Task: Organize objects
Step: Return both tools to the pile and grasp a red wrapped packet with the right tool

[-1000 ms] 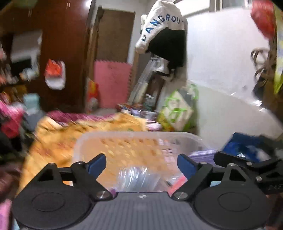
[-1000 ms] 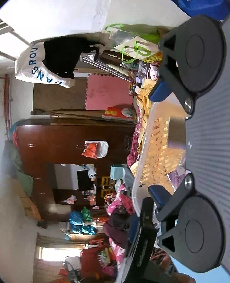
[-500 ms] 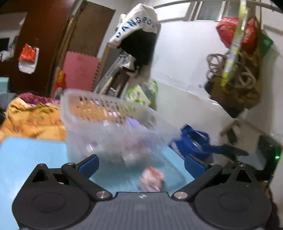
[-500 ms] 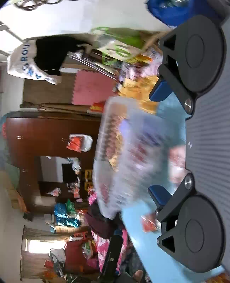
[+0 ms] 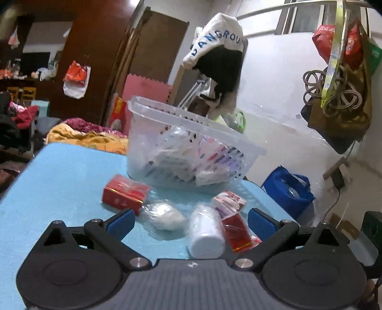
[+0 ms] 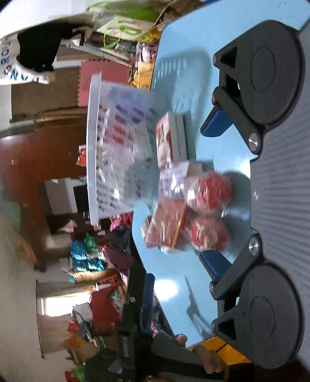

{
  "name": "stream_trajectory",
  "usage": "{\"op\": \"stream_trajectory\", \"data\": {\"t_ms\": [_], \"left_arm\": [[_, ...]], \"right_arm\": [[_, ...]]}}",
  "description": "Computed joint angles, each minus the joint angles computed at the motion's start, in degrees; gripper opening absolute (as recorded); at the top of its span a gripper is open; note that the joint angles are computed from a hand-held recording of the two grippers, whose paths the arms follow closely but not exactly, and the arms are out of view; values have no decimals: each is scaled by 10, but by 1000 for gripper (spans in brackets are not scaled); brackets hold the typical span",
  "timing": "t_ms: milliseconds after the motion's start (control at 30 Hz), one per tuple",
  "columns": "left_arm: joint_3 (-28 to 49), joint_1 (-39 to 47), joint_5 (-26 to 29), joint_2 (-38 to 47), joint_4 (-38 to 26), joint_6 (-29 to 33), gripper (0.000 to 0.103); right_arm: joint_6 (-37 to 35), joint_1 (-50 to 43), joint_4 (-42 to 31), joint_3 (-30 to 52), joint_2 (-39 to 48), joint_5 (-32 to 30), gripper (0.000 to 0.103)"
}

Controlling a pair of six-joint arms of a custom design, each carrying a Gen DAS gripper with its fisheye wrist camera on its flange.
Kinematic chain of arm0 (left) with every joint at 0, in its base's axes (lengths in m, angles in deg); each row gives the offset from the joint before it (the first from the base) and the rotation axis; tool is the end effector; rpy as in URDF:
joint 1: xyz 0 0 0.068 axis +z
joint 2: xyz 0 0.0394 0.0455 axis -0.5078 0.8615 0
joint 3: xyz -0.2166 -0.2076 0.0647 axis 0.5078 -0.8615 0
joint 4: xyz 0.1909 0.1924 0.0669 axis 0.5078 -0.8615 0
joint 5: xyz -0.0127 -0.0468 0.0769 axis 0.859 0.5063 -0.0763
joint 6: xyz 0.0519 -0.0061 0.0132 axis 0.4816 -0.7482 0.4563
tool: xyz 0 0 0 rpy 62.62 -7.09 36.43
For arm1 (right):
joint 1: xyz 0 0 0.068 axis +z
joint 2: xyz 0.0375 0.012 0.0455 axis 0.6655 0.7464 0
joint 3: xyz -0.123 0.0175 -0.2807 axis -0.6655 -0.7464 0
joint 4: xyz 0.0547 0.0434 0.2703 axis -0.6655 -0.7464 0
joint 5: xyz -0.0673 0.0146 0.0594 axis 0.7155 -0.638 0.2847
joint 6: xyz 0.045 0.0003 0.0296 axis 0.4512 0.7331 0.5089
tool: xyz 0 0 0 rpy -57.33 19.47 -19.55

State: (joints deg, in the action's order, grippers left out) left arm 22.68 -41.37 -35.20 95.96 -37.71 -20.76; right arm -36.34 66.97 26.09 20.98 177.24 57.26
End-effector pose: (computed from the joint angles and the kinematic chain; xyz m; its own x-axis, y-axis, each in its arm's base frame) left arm 0.3402 -0.0819 0.1201 -0.4959 -0.0284 -0.8679 0.5145 0.7955 -0.3200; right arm 0.2785 0.1319 0.1028 -0.4044 -0.0800 -0.9111 -0.3978 0.9124 0.0965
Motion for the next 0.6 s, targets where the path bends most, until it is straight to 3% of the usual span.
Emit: {"op": "stream_trajectory", "data": {"t_ms": [100, 267, 333, 400, 500, 533, 567, 600], "left_arm": [[-10, -3, -12, -6, 5, 14, 102], [-17, -14, -16, 0, 18, 28, 102], [-18, -18, -14, 2, 18, 28, 102], [-19, -30, -17, 5, 22, 34, 102], [-19, -56, -38, 7, 27, 44, 102], [-16, -64, -47, 8, 25, 45, 102], [-12, -71, -58, 10, 22, 47, 102], [-10, -78, -75, 11, 18, 46, 102]], "right_arm": [[-8, 22, 2, 9, 18, -2, 103], [-40, 62, 1, 18, 34, 70, 100], [-40, 55, 28, 1, 32, 58, 99], [-8, 26, 64, -23, 29, 7, 99], [14, 0, 100, -46, 28, -25, 83], [15, -1, 97, -50, 21, -20, 69], [20, -5, 92, -49, 18, -20, 62], [20, -10, 87, -47, 16, -26, 61]]}}
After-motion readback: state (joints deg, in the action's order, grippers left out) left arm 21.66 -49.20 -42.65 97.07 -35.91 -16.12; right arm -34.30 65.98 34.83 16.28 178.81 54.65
